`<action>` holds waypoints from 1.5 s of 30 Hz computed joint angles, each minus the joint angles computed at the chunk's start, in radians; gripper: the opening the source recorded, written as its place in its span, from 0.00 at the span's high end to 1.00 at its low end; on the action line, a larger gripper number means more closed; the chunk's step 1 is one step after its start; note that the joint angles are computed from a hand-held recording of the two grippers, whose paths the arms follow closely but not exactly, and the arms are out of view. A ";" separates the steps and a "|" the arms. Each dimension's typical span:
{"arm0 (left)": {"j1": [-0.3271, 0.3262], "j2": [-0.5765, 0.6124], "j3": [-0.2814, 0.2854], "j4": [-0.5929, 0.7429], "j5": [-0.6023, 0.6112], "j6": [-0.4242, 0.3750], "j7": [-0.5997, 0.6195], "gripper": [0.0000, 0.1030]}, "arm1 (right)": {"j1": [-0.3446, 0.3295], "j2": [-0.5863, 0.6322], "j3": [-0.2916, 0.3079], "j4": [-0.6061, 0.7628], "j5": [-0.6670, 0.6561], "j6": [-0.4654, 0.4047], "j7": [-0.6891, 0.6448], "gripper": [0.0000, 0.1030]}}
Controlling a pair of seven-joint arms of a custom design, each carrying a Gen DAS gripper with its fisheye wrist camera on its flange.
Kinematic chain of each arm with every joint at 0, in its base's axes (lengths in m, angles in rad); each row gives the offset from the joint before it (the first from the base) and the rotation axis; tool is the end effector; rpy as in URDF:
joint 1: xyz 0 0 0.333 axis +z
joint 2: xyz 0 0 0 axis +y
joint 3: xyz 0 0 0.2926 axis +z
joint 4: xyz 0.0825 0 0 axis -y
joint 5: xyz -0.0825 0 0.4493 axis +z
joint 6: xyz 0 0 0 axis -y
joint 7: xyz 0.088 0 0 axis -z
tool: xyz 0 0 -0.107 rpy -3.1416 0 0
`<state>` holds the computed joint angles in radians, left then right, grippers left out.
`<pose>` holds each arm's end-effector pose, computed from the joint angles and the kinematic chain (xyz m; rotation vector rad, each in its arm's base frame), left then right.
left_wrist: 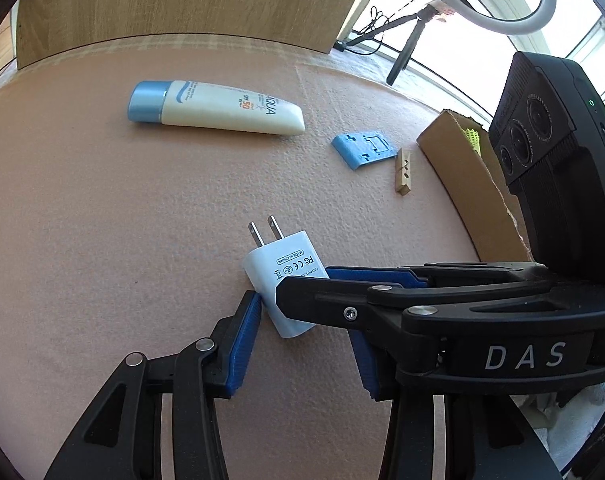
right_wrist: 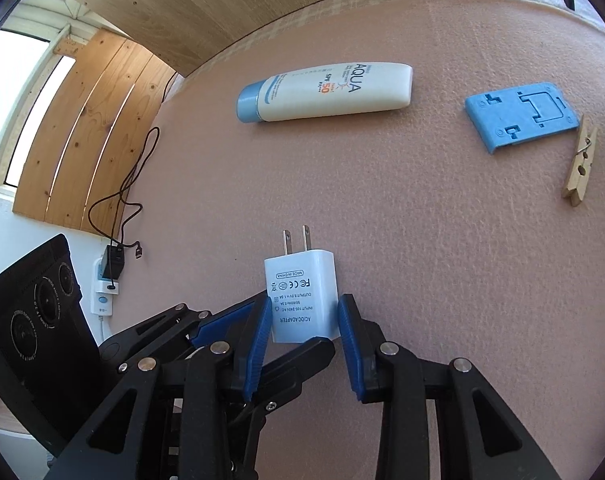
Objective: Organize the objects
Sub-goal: 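Carry the charger plug into the box and open the right tool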
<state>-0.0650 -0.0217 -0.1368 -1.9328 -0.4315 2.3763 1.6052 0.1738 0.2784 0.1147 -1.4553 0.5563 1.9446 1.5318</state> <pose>0.6399 -0.1360 0.4997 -2.1219 2.1091 -0.8972 0.6888 0.2320 0.5263 -1.9837 1.6763 0.4311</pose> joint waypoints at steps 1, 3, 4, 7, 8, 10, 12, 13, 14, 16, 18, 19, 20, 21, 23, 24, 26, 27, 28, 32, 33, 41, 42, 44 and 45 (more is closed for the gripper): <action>-0.005 0.003 -0.005 0.007 0.003 -0.001 0.000 0.55 | -0.005 -0.018 -0.003 -0.020 0.003 0.005 -0.002 0.70; -0.016 0.010 -0.014 0.025 0.018 -0.001 0.001 0.55 | -0.013 -0.056 -0.013 -0.062 0.010 0.018 -0.004 0.70; -0.022 0.014 -0.019 0.034 0.029 0.000 0.000 0.55 | -0.017 -0.076 -0.018 -0.084 0.015 0.026 -0.005 0.70; -0.041 0.025 -0.032 0.067 0.068 0.001 -0.003 0.55 | -0.022 -0.134 -0.035 -0.143 0.022 0.053 -0.010 0.70; -0.047 0.028 -0.035 0.077 0.077 0.001 0.000 0.55 | -0.022 -0.152 -0.041 -0.160 0.020 0.063 -0.012 0.69; -0.059 0.037 -0.042 0.100 0.086 0.004 0.007 0.55 | -0.023 -0.188 -0.054 -0.191 0.015 0.079 -0.016 0.69; -0.069 0.047 -0.047 0.124 0.085 0.004 0.014 0.55 | -0.024 -0.217 -0.067 -0.216 0.014 0.092 -0.016 0.69; -0.074 0.055 -0.050 0.137 0.084 0.005 0.017 0.55 | -0.025 -0.230 -0.074 -0.227 0.013 0.097 -0.015 0.69; -0.079 0.064 -0.053 0.152 0.082 0.004 0.021 0.55 | -0.027 -0.244 -0.081 -0.237 0.010 0.101 -0.015 0.69; -0.089 0.082 -0.059 0.182 0.084 0.002 0.025 0.55 | -0.029 -0.270 -0.093 -0.259 0.003 0.112 -0.011 0.70; -0.099 0.106 -0.065 0.218 0.085 -0.002 0.030 0.55 | -0.034 -0.291 -0.106 -0.275 0.000 0.117 -0.012 0.69; -0.104 0.120 -0.069 0.238 0.084 -0.005 0.032 0.55 | -0.037 -0.303 -0.113 -0.285 -0.003 0.119 -0.013 0.69; -0.109 0.133 -0.072 0.256 0.084 -0.008 0.034 0.55 | -0.039 -0.311 -0.119 -0.290 -0.007 0.123 -0.009 0.69; -0.115 0.147 -0.076 0.274 0.084 -0.008 0.037 0.55 | -0.041 -0.320 -0.124 -0.297 -0.010 0.127 -0.007 0.69; -0.127 0.179 -0.083 0.318 0.090 -0.012 0.037 0.55 | -0.049 -0.338 -0.137 -0.312 -0.015 0.132 -0.007 0.69; -0.133 0.197 -0.086 0.342 0.095 -0.015 0.036 0.55 | -0.053 -0.344 -0.143 -0.316 -0.019 0.134 -0.007 0.69; -0.147 0.234 -0.093 0.392 0.105 -0.020 0.030 0.55 | -0.062 -0.353 -0.155 -0.321 -0.023 0.137 -0.011 0.69; -0.153 0.254 -0.096 0.420 0.110 -0.025 0.028 0.55 | -0.066 -0.357 -0.160 -0.323 -0.026 0.139 -0.011 0.69; -0.160 0.275 -0.098 0.449 0.115 -0.031 0.025 0.55 | -0.070 -0.360 -0.165 -0.323 -0.030 0.140 -0.010 0.69; -0.187 0.377 -0.108 0.586 0.136 -0.064 0.013 0.55 | -0.092 -0.355 -0.182 -0.310 -0.042 0.143 -0.014 0.69; -0.195 0.404 -0.110 0.624 0.142 -0.073 0.009 0.55 | -0.098 -0.351 -0.186 -0.305 -0.043 0.142 -0.016 0.69; -0.250 0.615 -0.113 0.912 0.186 -0.160 -0.031 0.55 | -0.148 -0.295 -0.198 -0.240 -0.055 0.124 -0.033 0.69; -0.255 0.642 -0.112 0.949 0.189 -0.175 -0.036 0.55 | -0.153 -0.287 -0.197 -0.234 -0.057 0.124 -0.036 0.69; -0.265 0.682 -0.111 1.004 0.197 -0.200 -0.046 0.55 | -0.164 -0.273 -0.196 -0.223 -0.057 0.120 -0.040 0.69; -0.270 0.701 -0.111 1.031 0.201 -0.212 -0.049 0.55 | -0.168 -0.269 -0.194 -0.222 -0.057 0.119 -0.041 0.69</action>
